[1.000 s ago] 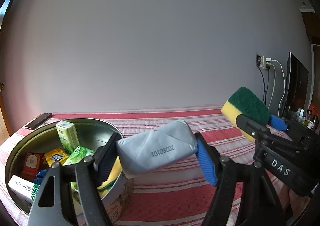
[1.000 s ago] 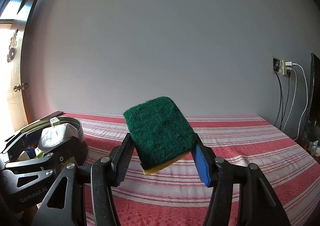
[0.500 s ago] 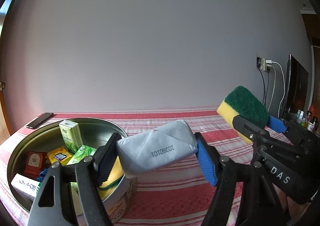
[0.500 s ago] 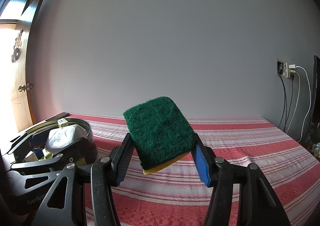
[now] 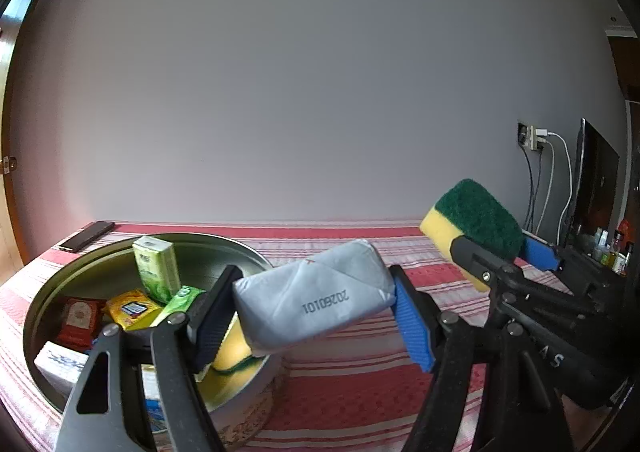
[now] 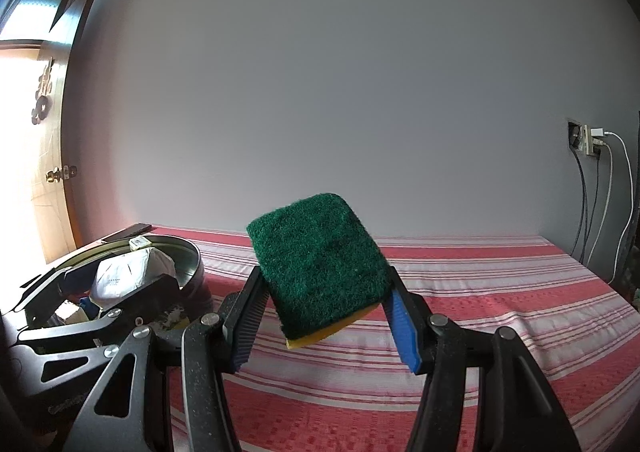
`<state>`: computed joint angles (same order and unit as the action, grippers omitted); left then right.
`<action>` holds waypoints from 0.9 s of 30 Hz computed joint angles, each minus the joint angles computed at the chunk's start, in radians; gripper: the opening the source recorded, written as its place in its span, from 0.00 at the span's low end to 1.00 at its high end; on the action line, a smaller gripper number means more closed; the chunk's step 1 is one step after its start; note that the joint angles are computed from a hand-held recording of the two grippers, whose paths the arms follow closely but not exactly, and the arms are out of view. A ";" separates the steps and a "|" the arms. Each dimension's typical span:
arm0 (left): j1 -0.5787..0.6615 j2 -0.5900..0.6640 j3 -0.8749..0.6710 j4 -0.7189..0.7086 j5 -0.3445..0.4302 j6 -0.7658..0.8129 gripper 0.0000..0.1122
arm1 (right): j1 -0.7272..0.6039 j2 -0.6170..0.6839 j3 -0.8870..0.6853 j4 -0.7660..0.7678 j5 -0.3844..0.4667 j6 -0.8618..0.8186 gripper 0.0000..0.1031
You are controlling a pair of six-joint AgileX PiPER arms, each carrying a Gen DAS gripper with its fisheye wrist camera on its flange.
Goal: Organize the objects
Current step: 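Lift and carry the soap bar and sponge over the silver tin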
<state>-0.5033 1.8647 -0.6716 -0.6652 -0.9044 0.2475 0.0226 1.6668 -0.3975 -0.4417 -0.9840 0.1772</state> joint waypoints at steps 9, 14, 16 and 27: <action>0.012 -0.012 0.037 0.015 -0.041 -0.026 0.65 | 0.059 0.005 -0.002 0.047 0.006 -0.010 0.57; 0.024 -0.021 0.065 0.025 -0.062 -0.044 0.65 | 0.072 -0.004 0.009 0.054 -0.003 -0.004 0.57; 0.029 -0.024 0.076 0.028 -0.073 -0.048 0.65 | 0.089 -0.002 0.007 0.068 -0.001 -0.015 0.57; 0.077 -0.052 0.147 0.077 -0.114 -0.103 0.65 | 0.116 0.023 -0.023 0.044 0.006 0.010 0.57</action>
<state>-0.4263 1.8128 -0.5251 -0.5880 -1.0184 0.1450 0.1391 1.6900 -0.4207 -0.3973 -0.9785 0.1869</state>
